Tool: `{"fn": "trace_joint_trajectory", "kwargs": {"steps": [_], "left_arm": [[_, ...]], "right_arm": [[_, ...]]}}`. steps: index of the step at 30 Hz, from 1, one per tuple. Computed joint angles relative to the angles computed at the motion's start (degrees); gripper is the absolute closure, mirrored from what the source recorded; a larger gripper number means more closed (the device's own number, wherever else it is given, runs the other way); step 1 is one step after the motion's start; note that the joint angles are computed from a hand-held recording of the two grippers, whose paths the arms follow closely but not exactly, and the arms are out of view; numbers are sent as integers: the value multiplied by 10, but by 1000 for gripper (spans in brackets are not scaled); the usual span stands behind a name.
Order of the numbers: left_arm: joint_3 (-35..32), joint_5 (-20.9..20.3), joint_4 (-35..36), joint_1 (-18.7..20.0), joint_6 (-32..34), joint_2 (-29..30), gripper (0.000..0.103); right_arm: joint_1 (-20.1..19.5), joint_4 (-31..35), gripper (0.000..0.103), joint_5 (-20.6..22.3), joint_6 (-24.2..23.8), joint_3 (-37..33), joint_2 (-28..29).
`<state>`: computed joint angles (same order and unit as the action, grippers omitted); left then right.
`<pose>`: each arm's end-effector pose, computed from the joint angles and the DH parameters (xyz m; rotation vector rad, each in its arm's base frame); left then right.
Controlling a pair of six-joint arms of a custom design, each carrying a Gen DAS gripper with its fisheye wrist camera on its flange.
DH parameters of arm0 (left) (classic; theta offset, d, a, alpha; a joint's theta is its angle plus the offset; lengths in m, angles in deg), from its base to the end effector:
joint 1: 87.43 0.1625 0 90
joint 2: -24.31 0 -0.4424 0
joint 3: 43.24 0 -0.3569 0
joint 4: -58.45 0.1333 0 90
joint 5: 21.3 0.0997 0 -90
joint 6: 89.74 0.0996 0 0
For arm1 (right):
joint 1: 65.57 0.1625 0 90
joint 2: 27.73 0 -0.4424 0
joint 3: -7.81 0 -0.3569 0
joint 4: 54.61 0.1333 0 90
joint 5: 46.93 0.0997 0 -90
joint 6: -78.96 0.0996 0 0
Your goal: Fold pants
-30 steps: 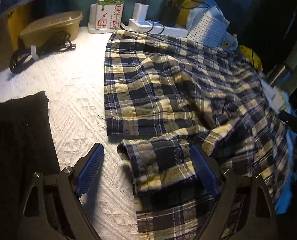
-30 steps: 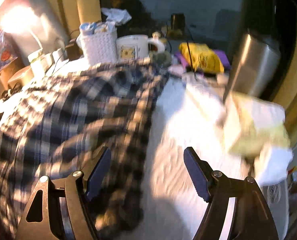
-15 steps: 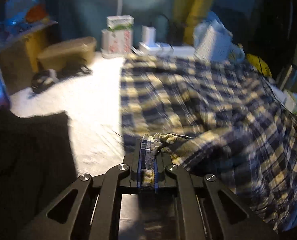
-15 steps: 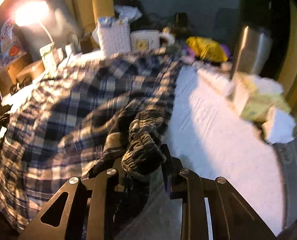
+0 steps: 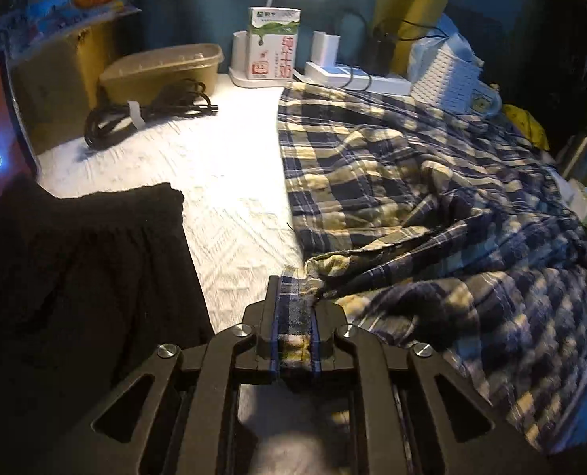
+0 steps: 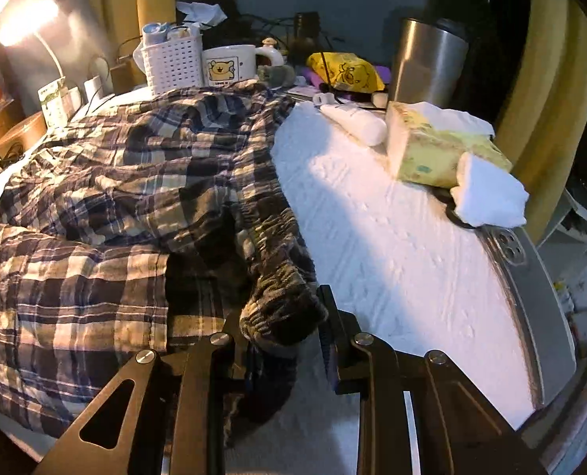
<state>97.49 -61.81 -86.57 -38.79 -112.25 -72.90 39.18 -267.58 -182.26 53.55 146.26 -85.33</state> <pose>-0.0505 -0.3737 0.3121 0.2822 2.3782 -0.7877 0.1660 -0.3851 0.1986 0.4211 -2.1776 0.7546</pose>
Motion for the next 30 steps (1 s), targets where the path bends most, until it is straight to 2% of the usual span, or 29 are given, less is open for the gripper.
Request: {"fn": "trace_joint_trajectory", "kwargs": {"steps": [2, 4, 5, 6, 8, 12, 14, 16, 19, 20, 21, 22, 23, 25, 27, 28, 30], "left_arm": [[-7, 3, 8, -3, -2, -12, 48], [-14, 5, -28, 0, 21, -16, 36], [-21, -1, -45, 6, 31, -13, 36], [-33, -18, -65, 19, 45, -6, 36], [-53, -44, -103, 45, 76, 20, 36], [-97, -71, -100, 82, 86, 86, 36], [-112, -76, -76, 89, 80, 113, 36], [-116, -79, -56, 90, 79, 129, 36], [-99, -28, -73, 68, 94, 145, 36], [-93, -14, -75, 61, 91, 149, 40], [-88, -8, -86, 58, 101, 151, 52], [-83, 6, -90, 51, 104, 153, 84], [-80, 12, -84, 47, 103, 152, 98], [-74, 19, -86, 41, 99, 147, 99], [-58, 72, -78, 22, 80, 134, 99], [-56, 89, -63, 18, 69, 125, 99], [-60, 96, -10, 20, 42, 103, 99]], "right_arm": [[0, 30, 77, 3, 5, -4, -17], [5, 63, 74, 13, 5, -11, -35], [7, 71, 63, 13, 2, -18, -37], [13, 68, 46, 4, -5, -23, -39], [22, 46, 29, 0, -21, -31, -40], [23, 32, 29, 10, -38, -50, -51], [24, 31, 29, 3, -52, -66, -41], [21, 36, 29, 15, -62, -79, -34], [12, 52, 29, 40, -68, -102, -24], [9, 58, 29, 44, -68, -112, -18], [6, 64, 29, 51, -68, -122, -13], [4, 71, 29, 58, -68, -130, -8], [2, 77, 29, 65, -68, -138, -2], [-2, 93, 29, 78, -73, -158, 10], [-6, 109, 29, 90, -78, -178, 20], [-6, 114, 29, 93, -80, -185, 23], [-8, 128, 29, 100, -88, -208, 33]]}}
